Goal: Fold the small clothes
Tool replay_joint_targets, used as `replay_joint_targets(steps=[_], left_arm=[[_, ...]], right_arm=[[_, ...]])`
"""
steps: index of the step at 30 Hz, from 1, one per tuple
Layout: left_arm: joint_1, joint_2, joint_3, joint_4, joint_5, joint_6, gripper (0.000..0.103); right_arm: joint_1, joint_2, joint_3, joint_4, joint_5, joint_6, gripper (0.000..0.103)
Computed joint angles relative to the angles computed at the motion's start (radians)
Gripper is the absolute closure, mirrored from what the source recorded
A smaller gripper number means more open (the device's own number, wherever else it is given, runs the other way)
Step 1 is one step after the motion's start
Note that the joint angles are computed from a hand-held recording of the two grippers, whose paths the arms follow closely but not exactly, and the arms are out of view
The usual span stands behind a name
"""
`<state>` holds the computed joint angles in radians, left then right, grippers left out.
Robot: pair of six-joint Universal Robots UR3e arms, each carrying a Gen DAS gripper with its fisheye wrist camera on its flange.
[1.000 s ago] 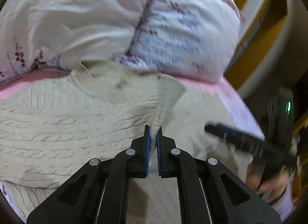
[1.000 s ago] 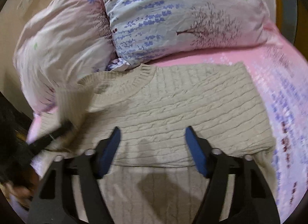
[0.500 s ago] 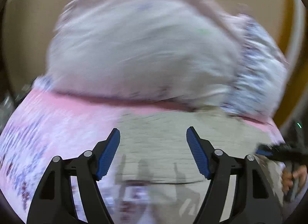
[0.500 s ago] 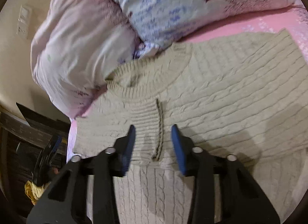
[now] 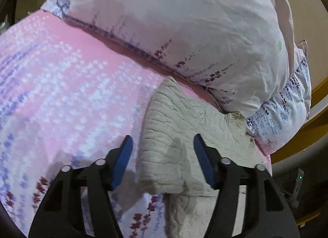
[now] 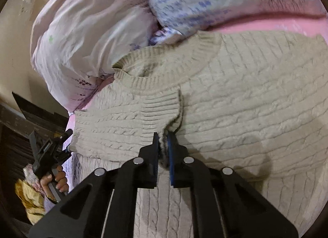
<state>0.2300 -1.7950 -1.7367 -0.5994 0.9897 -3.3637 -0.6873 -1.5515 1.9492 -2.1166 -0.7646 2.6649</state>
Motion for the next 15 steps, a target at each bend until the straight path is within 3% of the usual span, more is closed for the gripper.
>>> replay_joint_targets(steps=[5,10,13,15], left_arm=[[-0.037,-0.023,0.036,-0.02,0.013,-0.006,0.058],[-0.065,-0.029,0.068,-0.05,0.026,0.002,0.058],[-0.088,-0.04,0.092,-0.06,0.05,0.008,0.057],[-0.109,-0.053,0.111,-0.069,0.074,0.008,0.057]], right_arm=[[-0.035,-0.121,0.072,-0.116,0.04,-0.004,0.097],[-0.058,-0.179,0.098,-0.306,0.015,0.083,0.097],[-0.109,-0.2,0.093,-0.317,0.01,0.084,0.097],[-0.108,-0.169,0.079,-0.319,-0.048,0.095,0.097]])
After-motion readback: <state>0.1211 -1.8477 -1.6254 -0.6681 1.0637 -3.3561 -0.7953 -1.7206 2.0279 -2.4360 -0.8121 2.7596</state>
